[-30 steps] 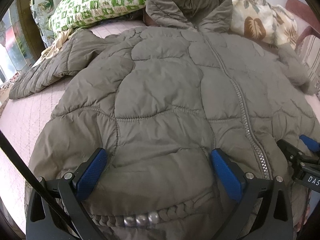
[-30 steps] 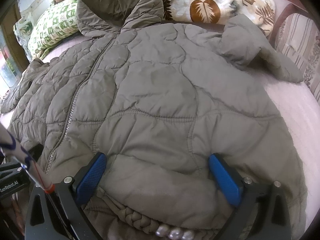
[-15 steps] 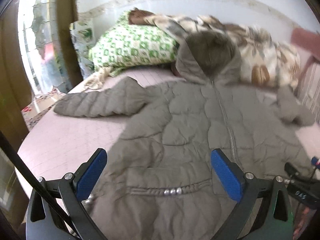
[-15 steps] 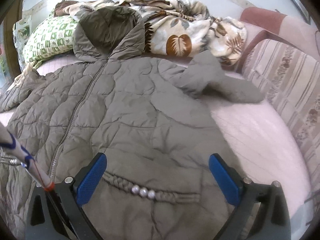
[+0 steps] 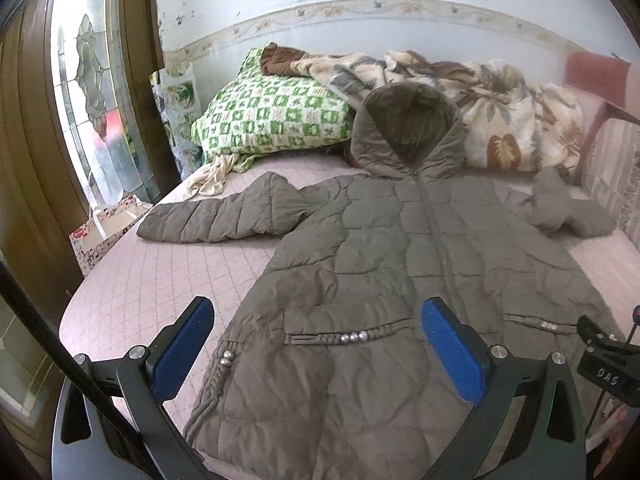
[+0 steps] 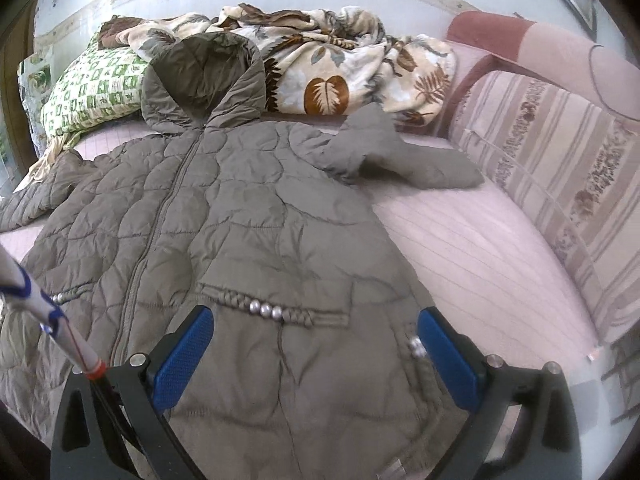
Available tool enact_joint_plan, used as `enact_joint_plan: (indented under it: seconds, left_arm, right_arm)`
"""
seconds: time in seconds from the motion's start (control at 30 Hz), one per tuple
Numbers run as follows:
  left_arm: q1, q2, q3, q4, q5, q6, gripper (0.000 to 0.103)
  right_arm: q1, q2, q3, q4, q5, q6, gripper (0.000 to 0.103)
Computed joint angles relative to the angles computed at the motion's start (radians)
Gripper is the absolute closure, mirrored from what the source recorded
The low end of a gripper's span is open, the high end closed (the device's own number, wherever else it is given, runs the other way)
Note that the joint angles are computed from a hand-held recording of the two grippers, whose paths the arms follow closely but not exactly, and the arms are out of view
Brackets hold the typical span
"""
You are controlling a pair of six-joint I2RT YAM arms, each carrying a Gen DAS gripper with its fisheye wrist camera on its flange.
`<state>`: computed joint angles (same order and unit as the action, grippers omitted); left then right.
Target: Fold large clothes
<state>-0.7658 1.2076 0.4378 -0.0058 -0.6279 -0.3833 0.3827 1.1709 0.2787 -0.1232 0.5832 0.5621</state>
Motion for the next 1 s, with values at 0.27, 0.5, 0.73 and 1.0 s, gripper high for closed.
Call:
enact_joint_plan:
  seconds: [0.27, 0.5, 0.73, 1.0]
  left_arm:
    - [-0.128, -0.197, -0.003, -0.152, -0.124, -0.040, 0.000]
    - [-0.182, -0.319, 0.007, -0.258, -0.212, -0.063, 0.000]
    - [-0.166, -0.328, 0.031, -0.320, -0.160, -0.061, 0.000]
    - [-0.154, -0.268, 0.037, -0.313, -0.128, -0.059, 0.000]
  right_arm:
    - [0.149, -0.118, 0.044, -0.268, 0.114, 0.167, 0.000]
    - [0.244, -0.123, 0.097, -0.386, 0.177, 0.262, 0.000]
    - [0.297, -0.138, 0.130, -0.469, 0.211, 0.330, 0.000]
    - [0.317, -0.115, 0.144, -0.478, 0.207, 0.345, 0.000]
